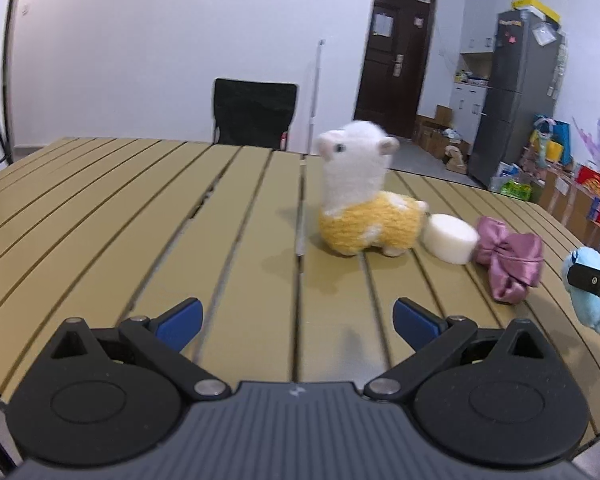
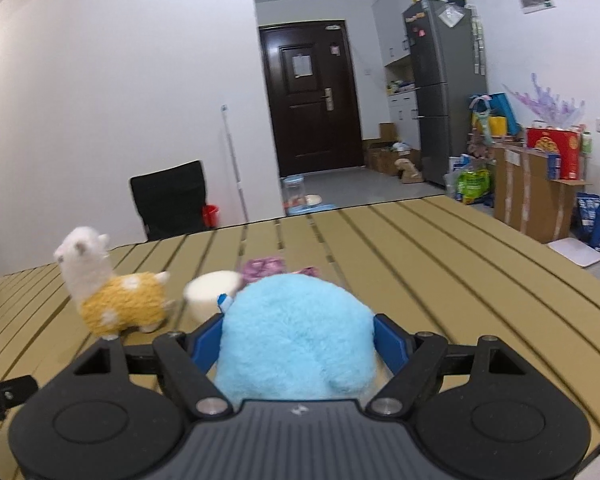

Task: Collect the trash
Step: 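Lift the blue plush with the right tool while the left tool grasps the pink satin pouch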

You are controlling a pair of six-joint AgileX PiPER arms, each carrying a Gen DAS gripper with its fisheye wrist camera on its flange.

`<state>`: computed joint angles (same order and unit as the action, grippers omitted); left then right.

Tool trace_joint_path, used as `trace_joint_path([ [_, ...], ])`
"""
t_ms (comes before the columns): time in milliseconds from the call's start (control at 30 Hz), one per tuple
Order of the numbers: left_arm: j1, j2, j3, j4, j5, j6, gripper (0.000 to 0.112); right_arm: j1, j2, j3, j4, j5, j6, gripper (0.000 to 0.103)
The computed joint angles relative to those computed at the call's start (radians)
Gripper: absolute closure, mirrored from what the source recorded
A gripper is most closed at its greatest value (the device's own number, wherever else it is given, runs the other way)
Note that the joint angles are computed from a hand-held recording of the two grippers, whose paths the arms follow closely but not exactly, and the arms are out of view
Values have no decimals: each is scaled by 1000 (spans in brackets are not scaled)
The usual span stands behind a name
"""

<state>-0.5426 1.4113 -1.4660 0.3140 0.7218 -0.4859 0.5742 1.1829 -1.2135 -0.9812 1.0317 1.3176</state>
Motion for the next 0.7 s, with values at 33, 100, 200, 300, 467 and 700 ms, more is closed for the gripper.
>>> trace_joint_path([
  [33, -20, 3, -4, 25, 1, -14, 9, -14, -19, 17, 1, -5, -2, 26],
  [100, -62, 10, -13, 79, 4, -50, 9, -44, -62, 56, 4, -16, -9, 26],
  [200, -126, 39, -60, 125, 27, -75, 9, -105, -126, 111, 16, -45, -32, 26],
  [300, -183, 91, -141, 122, 66, -62, 9, -178, -188, 159, 43, -78, -73, 26],
  [467, -280, 196, -292, 162, 150, -59, 9, -341, -276, 221, 124, -162, -161, 26],
  [700, -349, 420, -617, 128, 301, -7, 9, -632, -368, 287, 351, -308, -377, 26],
])
